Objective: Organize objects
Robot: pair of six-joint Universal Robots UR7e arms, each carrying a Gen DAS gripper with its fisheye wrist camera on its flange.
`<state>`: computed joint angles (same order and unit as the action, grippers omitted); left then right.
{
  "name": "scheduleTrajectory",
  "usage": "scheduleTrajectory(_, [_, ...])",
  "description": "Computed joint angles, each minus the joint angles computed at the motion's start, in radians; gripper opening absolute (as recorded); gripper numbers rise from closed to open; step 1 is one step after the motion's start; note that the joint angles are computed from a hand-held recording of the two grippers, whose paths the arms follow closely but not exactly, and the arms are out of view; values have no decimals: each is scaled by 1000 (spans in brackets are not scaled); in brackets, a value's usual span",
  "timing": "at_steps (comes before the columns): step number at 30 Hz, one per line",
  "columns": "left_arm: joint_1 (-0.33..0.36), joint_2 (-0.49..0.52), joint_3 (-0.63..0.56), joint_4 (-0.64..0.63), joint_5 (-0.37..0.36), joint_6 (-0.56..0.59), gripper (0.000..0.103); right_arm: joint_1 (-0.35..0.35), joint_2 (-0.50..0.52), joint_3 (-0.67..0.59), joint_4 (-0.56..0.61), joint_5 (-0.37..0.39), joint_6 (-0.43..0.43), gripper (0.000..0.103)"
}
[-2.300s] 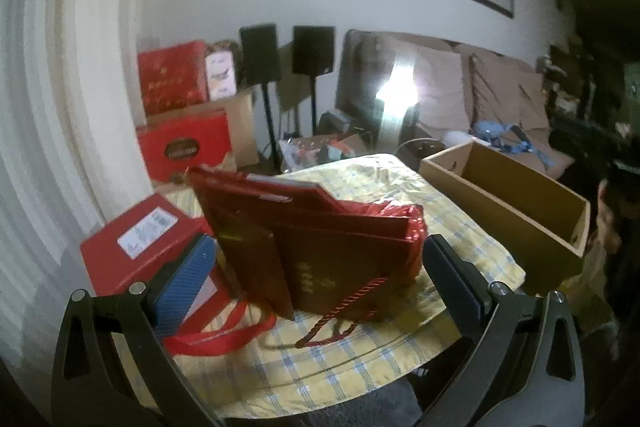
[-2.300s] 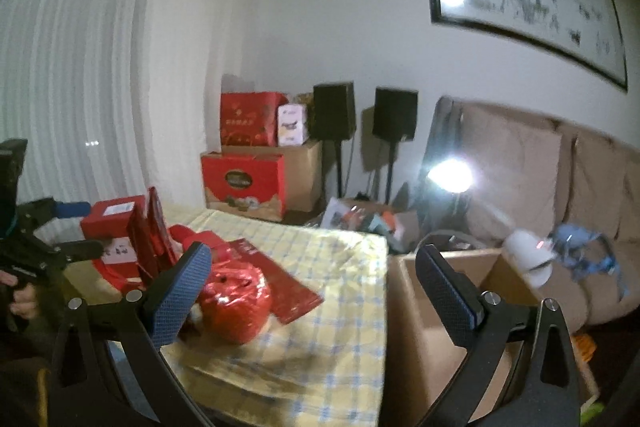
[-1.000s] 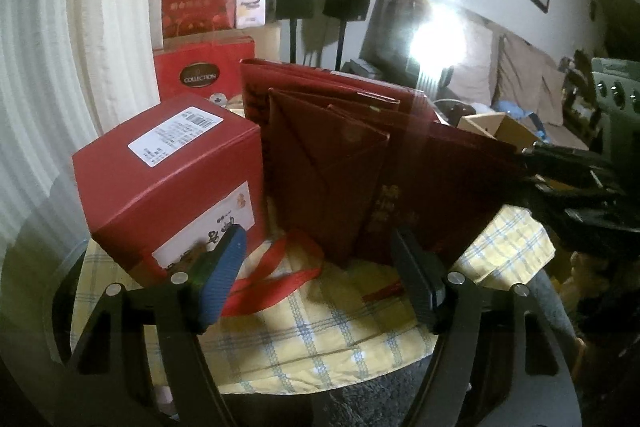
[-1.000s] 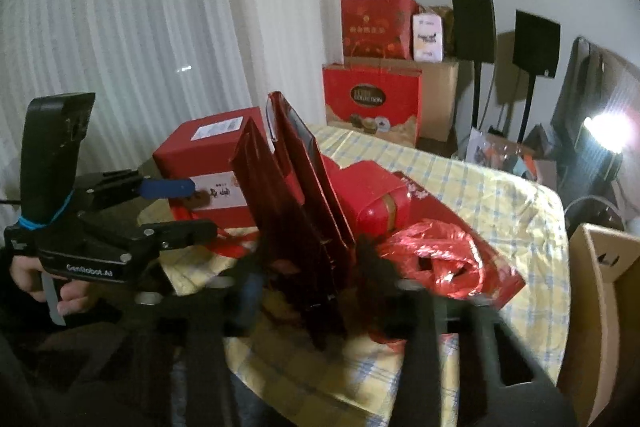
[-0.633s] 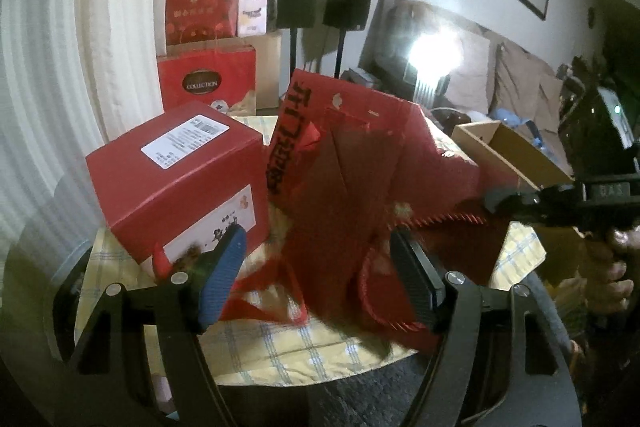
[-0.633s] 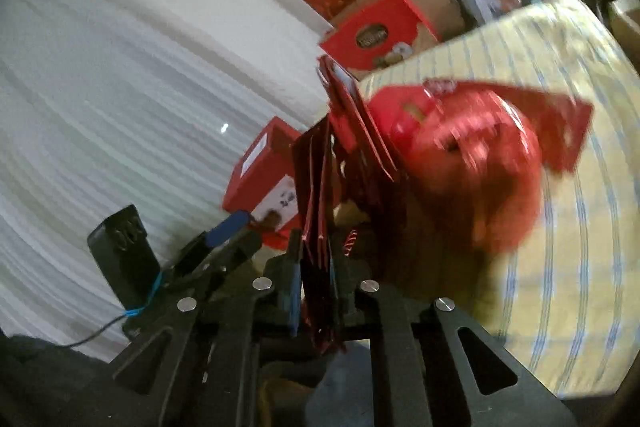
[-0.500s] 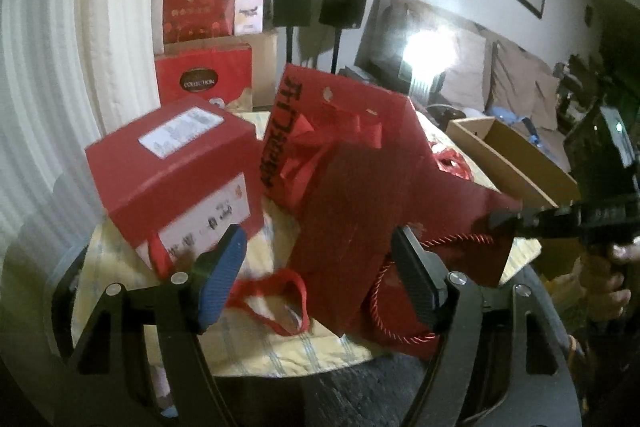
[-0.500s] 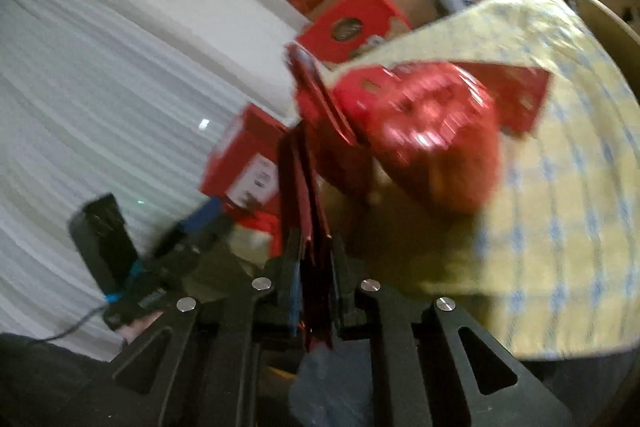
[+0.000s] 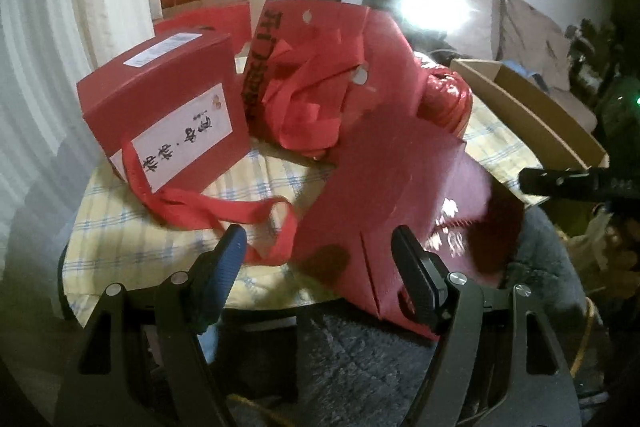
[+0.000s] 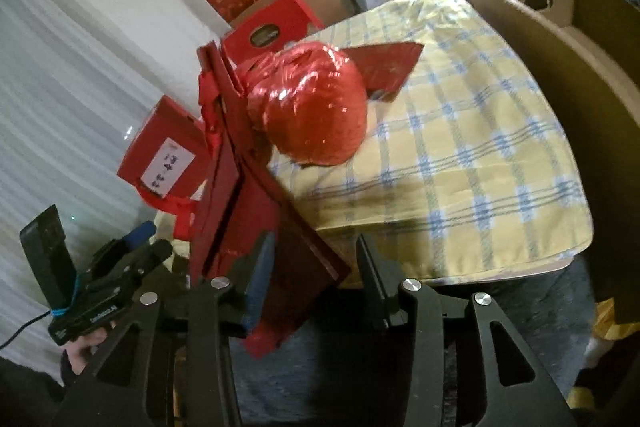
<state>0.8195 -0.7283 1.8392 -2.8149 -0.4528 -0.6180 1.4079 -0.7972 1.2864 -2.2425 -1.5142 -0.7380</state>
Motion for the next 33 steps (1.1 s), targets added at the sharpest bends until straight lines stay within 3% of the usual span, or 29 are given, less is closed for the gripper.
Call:
scheduleTrajectory(6, [18,6,-18,64,-13,-45,73,5,22,-10,-6,-35,-23,46])
scheduleTrajectory(8, [26,8,-19,91,-21,-70,73,9,41,-21,11,-78,-34,45])
scheduleTrajectory(12, [38,11,-24,128,-38,-92,73,16,30,27,-54,-108,-116,45])
scheduleTrajectory(19, [45,5,-15,138,-59,-103,73,12,32,9,-18,-103,-125,44])
scheduleTrajectory(23, [47,-30,43,69,-142,-110,72,13,32,9,-21,-108,-126,44])
scheduleTrajectory(27, [37,-37,111,35,-213,-229,71,13,32,10,-20,-104,-126,44])
scheduleTrajectory(29, [34,-16,134,-43,-271,-202,71,14,32,9,-21,-109,-132,44])
scheduleTrajectory(33, [37,12,113,-83,-316,-154,69,14,30,15,-21,-108,-140,44])
